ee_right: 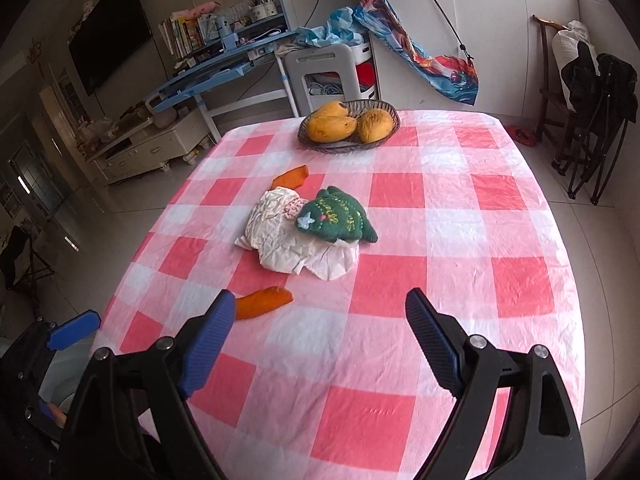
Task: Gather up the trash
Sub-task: 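Move both grippers from the basin toward the orange peel and green knitted toy, then grasp the small orange peel with the left gripper while the right grasps the green knitted toy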
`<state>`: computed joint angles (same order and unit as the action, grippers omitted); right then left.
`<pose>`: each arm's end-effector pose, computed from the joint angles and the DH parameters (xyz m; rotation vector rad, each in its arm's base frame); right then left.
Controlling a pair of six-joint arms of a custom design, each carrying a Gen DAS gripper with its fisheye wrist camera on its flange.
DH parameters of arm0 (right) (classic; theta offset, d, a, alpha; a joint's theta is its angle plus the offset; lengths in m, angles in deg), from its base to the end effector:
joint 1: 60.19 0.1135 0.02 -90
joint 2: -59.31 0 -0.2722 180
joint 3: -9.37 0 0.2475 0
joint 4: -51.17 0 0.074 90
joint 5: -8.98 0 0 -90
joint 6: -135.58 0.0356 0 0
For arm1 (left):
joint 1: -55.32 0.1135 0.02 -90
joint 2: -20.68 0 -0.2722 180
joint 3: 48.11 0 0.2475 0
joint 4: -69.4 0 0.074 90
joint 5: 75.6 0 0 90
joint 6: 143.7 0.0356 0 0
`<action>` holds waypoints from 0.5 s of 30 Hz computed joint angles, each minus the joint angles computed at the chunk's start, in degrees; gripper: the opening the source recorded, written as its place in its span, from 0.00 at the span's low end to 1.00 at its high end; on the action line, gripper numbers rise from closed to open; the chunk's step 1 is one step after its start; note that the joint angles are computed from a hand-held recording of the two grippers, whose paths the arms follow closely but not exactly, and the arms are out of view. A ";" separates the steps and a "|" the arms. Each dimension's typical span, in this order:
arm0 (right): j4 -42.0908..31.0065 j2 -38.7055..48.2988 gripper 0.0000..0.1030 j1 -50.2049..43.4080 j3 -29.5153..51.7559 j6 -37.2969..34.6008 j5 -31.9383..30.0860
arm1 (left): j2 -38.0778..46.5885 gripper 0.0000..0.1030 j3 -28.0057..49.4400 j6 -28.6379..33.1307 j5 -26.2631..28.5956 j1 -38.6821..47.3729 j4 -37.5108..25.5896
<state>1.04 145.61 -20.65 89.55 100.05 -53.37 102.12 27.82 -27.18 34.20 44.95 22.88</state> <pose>0.2474 0.1828 0.2710 0.4886 2.3525 0.1295 0.2850 -0.0644 0.2742 0.9052 2.2538 -0.3018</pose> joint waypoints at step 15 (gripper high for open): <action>9.93 8.67 0.46 -11.68 2.20 -11.94 -12.15 | 15.33 0.26 8.17 0.16 -0.54 -6.61 1.84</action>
